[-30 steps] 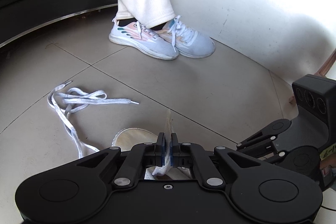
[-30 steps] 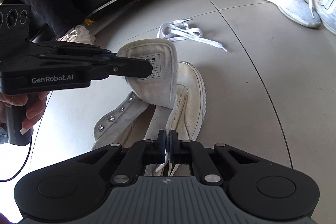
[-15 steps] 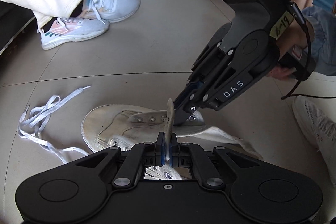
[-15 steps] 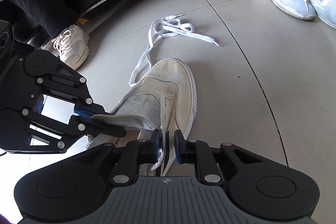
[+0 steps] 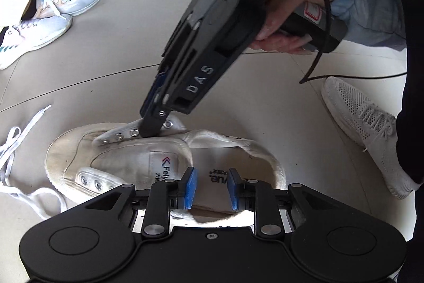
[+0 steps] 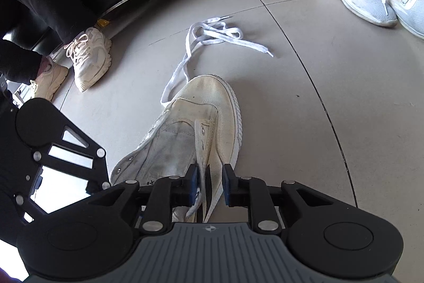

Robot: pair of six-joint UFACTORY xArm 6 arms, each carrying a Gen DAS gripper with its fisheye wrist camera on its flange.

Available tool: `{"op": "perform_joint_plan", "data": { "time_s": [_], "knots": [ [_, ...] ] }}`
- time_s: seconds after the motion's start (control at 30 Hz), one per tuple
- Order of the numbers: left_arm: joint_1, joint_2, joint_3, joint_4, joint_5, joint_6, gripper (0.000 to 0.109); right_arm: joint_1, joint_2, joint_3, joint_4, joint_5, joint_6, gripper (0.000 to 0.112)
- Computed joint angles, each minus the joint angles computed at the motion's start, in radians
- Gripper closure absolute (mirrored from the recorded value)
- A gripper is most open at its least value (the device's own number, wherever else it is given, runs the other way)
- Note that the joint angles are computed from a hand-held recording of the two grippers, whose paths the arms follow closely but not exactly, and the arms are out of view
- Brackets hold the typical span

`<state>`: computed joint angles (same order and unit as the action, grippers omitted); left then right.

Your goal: Lace up shoes with both hands

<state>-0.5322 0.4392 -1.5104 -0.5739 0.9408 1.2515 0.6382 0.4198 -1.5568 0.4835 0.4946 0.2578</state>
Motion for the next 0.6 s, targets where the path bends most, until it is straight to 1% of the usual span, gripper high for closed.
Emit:
{"op": "perform_joint_plan", "data": {
  "time_s": [0.03,0.17,0.23,0.33,0.37,0.43,0.47,0.53,0.6],
  "knots": [
    [0.008,-0.002,-0.005,-0.024,0.009,-0.012,0.087,0.0,-0.003,0.002,-0.001,-0.001,0.0,0.089],
    [0.054,0.006,-0.063,-0.155,0.067,-0.074,0.087,-0.001,-0.027,0.028,-0.007,-0.018,0.004,0.087],
    [0.065,0.022,-0.092,-0.194,0.063,-0.106,0.087,-0.003,-0.036,0.039,0.002,-0.023,0.001,0.087],
    [0.042,0.053,-0.094,-0.139,-0.05,-0.117,0.087,-0.002,-0.047,0.053,-0.002,-0.027,0.016,0.084],
    [0.041,0.055,-0.088,-0.134,-0.061,-0.123,0.087,-0.001,-0.052,0.059,-0.003,-0.029,0.023,0.084],
    [0.042,0.085,-0.105,-0.131,-0.048,-0.162,0.089,0.001,-0.06,0.07,0.012,-0.029,0.018,0.083],
    [0.041,0.095,-0.109,-0.129,-0.044,-0.175,0.089,0.002,-0.061,0.073,0.028,-0.029,0.006,0.081],
    [0.037,0.092,-0.095,-0.127,-0.045,-0.166,0.087,0.004,-0.056,0.071,0.053,-0.027,-0.009,0.078],
    [0.04,0.09,-0.109,-0.115,0.001,-0.167,0.086,0.007,-0.056,0.069,0.044,-0.028,-0.009,0.078]
  ]
}}
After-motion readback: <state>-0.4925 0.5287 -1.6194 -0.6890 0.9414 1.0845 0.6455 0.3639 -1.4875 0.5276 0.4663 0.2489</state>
